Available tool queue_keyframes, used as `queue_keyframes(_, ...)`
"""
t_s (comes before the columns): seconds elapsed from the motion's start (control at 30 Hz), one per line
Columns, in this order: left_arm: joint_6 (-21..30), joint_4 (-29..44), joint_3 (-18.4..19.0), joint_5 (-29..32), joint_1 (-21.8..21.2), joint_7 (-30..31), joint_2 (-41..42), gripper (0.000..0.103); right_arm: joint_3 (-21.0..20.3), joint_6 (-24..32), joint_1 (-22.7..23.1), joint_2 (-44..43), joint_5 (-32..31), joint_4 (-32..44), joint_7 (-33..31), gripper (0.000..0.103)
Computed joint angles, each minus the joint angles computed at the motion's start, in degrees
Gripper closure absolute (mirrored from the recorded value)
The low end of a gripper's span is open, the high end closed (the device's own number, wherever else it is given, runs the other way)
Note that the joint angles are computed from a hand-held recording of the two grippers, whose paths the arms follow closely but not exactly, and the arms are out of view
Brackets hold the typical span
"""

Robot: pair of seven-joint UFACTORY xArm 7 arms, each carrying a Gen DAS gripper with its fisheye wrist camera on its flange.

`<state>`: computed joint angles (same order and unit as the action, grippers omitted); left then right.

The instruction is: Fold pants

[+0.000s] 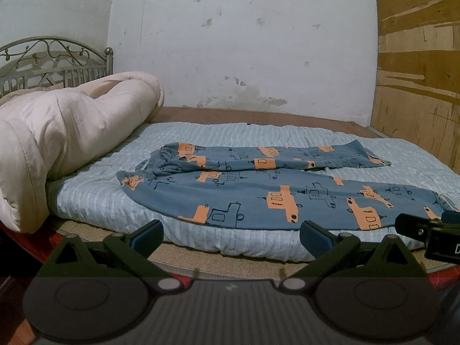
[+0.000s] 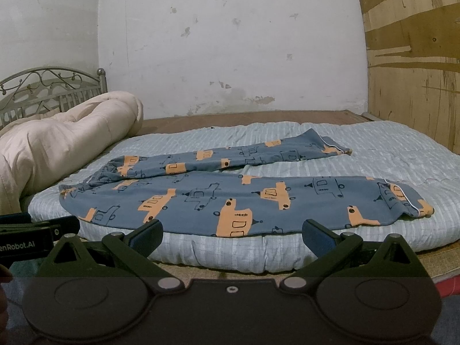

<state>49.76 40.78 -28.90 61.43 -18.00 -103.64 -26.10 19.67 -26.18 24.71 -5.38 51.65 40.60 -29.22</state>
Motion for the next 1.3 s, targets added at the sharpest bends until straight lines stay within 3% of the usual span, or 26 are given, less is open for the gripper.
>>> queue_keyframes(1.3, -0.6, -1.0, 0.0, -1.0, 0.3, 0.9, -1.0, 0.001, 0.4, 0.7, -0.2, 0.0, 1.4, 0.4, -1.3, 0.001)
